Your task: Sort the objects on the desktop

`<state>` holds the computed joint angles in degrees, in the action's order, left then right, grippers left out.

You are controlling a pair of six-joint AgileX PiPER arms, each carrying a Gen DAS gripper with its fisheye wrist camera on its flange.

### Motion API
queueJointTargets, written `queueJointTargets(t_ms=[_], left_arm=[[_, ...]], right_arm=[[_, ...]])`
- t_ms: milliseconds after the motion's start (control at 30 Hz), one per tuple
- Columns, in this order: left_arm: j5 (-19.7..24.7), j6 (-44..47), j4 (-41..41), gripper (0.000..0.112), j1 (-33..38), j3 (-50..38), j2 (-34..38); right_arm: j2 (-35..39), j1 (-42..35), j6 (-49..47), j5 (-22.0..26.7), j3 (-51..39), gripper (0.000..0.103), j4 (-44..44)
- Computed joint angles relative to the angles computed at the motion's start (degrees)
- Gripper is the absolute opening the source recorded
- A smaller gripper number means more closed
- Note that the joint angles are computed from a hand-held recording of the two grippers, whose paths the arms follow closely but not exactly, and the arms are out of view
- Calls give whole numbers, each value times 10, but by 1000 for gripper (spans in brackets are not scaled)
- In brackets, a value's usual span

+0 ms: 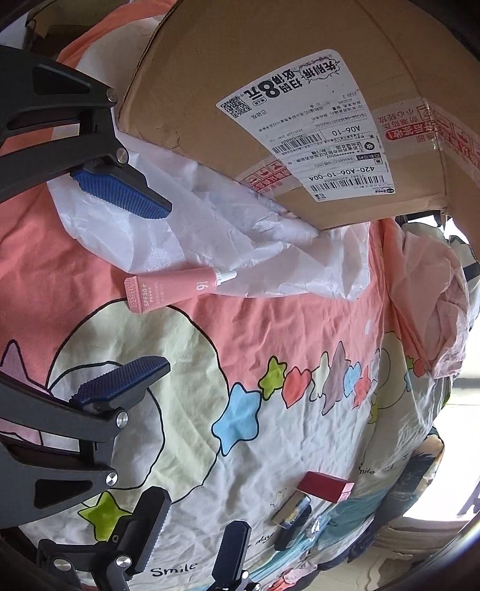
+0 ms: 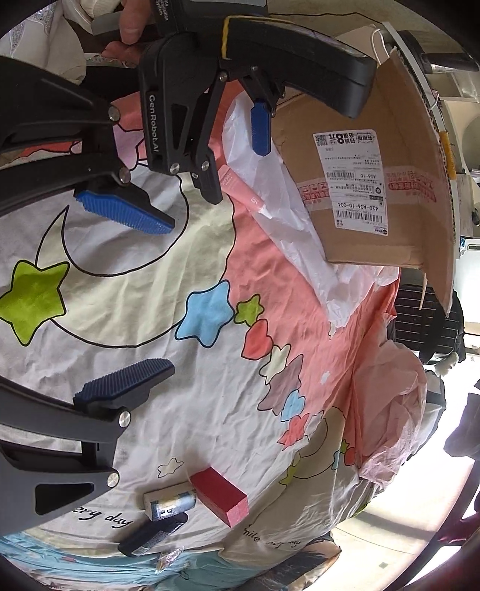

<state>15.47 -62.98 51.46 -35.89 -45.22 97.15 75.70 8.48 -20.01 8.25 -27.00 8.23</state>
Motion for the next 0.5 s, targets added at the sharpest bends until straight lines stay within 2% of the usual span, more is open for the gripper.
queueJointTargets(t_ms=[133, 400, 500], left_arm=[[-21, 14, -17, 79, 13, -4, 16], [-47, -21, 11, 79, 27, 1, 24], [-54, 12, -26, 79, 34, -4, 28]], right_arm=[[6, -1, -11, -8, 5, 66, 12], [21, 9, 27, -27, 19, 66, -22], [27, 9, 26, -31, 22, 66, -21]])
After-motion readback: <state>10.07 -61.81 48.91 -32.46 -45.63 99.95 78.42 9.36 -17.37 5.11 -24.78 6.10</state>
